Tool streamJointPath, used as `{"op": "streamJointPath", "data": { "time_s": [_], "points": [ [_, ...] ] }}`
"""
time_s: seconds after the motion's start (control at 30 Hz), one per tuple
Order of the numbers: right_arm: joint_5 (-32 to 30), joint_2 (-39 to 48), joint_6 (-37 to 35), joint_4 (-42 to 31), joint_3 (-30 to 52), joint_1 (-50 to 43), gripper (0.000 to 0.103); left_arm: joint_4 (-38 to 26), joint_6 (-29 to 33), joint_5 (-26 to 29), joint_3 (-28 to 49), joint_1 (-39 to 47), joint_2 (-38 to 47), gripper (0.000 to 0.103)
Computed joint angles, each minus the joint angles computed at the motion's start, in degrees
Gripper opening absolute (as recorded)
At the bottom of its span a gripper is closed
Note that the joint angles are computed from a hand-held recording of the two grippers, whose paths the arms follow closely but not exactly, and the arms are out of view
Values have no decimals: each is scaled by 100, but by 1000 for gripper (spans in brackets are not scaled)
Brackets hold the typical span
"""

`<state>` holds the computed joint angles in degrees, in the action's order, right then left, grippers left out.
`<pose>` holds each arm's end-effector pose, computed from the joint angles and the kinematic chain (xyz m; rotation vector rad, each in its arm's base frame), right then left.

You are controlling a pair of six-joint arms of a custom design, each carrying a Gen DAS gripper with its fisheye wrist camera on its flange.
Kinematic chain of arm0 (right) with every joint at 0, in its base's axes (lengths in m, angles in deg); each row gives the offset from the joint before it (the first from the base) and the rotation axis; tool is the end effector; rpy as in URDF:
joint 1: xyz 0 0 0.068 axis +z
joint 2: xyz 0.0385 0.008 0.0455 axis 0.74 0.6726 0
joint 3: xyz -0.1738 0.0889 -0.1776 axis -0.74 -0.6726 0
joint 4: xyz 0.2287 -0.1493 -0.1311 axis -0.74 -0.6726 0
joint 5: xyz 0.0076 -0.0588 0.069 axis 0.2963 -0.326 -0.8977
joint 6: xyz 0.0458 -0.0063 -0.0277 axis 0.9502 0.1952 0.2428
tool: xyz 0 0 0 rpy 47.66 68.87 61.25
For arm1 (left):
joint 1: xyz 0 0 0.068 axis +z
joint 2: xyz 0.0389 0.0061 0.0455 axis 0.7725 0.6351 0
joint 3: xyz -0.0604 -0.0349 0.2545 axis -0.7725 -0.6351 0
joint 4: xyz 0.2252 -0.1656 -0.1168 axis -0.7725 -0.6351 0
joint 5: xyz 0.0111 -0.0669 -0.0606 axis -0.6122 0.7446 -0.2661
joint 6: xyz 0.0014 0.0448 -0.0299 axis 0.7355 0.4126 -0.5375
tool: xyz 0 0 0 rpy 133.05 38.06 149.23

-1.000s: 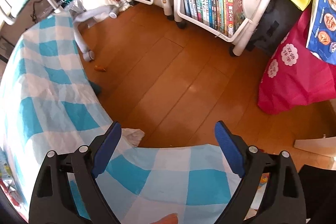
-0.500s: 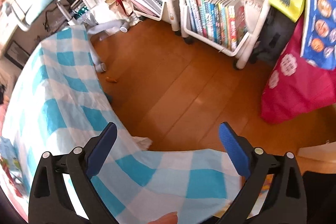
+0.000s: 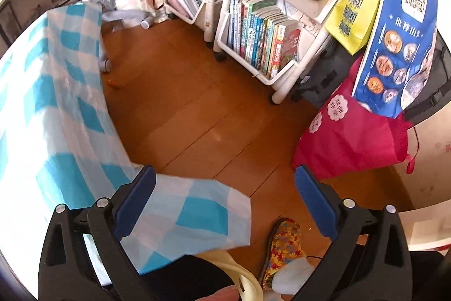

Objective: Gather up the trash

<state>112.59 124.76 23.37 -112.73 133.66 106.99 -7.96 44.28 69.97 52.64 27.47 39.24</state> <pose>0.1684 0.2253 0.1845 0.1682 2.1645 -0.3659 0.4579 -0.2047 0.1655 0.9790 2.5932 -0.3690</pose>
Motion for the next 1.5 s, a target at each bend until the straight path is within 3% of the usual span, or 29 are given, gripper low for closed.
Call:
{"op": "streamJointPath", "data": {
  "time_s": [0.13, 0.47, 0.87, 1.0, 1.13, 1.2, 1.33, 1.5],
  "points": [
    [-12, 18, -60, 13, 15, -5, 95, 361, -11, -92, -361, -6, -251, 96],
    [-51, 34, -204, 128, 23, -14, 95, 520, 262, -336, -619, -32, -488, 96],
    [-152, 35, -736, 906, -69, 88, 95, 598, 346, -312, -1250, 480, -1268, 95],
    [-351, -105, -1041, 1759, -289, -66, 95, 658, 599, -181, -1770, 980, -2031, 95],
    [-988, -248, -1217, 2830, -617, -250, 95, 917, 613, -240, -2345, 1612, -2992, 96],
    [-1364, -158, -1276, 2993, -600, -349, 95, 1257, 583, -328, -2752, 1988, -3572, 96],
    [-1765, -209, -1112, 3264, -531, -441, 95, 1305, 508, -227, -3163, 2878, -4276, 96],
    [-1229, -155, -755, 3136, -136, 90, 95, 1147, 771, 494, -3675, 4289, -4861, 96]
  ]
}}
